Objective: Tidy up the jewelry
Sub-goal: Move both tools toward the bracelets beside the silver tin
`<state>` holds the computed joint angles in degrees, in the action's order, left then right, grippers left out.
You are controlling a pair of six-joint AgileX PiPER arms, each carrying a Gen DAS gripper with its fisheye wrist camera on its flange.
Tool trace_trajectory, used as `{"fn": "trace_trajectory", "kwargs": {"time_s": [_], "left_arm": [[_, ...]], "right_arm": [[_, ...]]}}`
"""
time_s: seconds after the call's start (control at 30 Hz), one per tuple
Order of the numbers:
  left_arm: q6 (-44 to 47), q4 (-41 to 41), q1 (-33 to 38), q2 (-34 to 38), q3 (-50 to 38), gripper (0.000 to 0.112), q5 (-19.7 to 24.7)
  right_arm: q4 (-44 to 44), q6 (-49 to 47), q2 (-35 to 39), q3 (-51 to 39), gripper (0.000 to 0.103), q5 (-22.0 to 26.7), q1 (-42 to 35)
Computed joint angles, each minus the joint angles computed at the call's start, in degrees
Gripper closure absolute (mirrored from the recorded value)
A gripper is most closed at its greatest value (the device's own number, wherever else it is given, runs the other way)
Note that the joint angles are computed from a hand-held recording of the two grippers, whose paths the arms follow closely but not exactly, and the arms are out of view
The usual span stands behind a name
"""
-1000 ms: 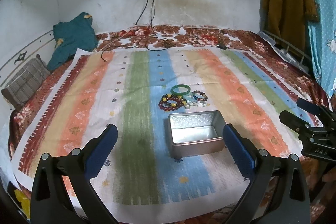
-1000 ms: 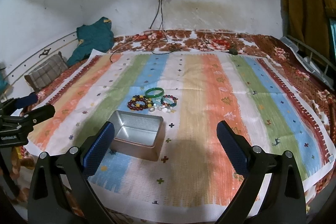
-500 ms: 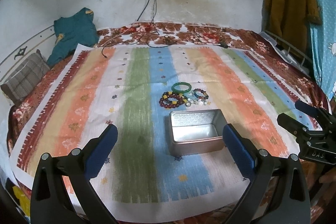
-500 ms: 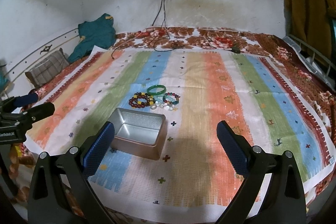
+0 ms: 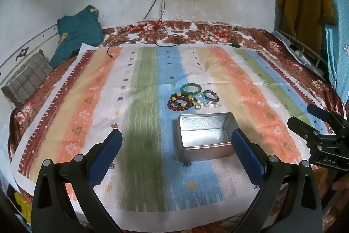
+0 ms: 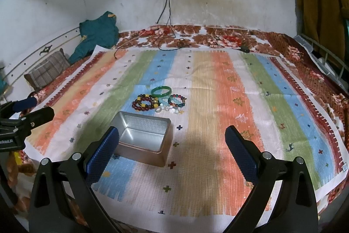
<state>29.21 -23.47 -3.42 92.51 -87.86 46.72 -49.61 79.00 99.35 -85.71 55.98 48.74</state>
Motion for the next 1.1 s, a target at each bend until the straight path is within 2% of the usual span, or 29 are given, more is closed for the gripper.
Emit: {"fn": "trace_trajectory", "kwargs": {"time_s": [0.43, 0.63, 0.7, 0.87, 1.1], "left_arm": [[-5.72, 5.27, -2.02, 4.58, -5.64, 0.015, -1.09], [-3.19, 2.74, -1.94, 9.39, -11.9, 0.015, 4.01], [-4.31, 3.77, -2.52, 11.29, -14.4, 0.015, 5.26], [-8.52, 6.38, -3.51, 15.4, -20.13, 0.015, 5.19], [-13.86, 9.43, -4.29, 22.5, -31.03, 0.015, 9.6]], "right_arm": [[5.14, -6.89, 2.41, -4.27, 0.004, -0.58, -4.19], [7.98, -10.53, 4.22, -7.42, 0.004, -0.15, -6.2], [8.73, -11.85, 5.59, -9.62, 0.004, 0.46, -6.6], [11.02, -15.66, 8.05, -13.4, 0.004, 1.2, -8.15], [16.03, -20.1, 10.65, -17.32, 0.004, 0.89, -11.45]]}}
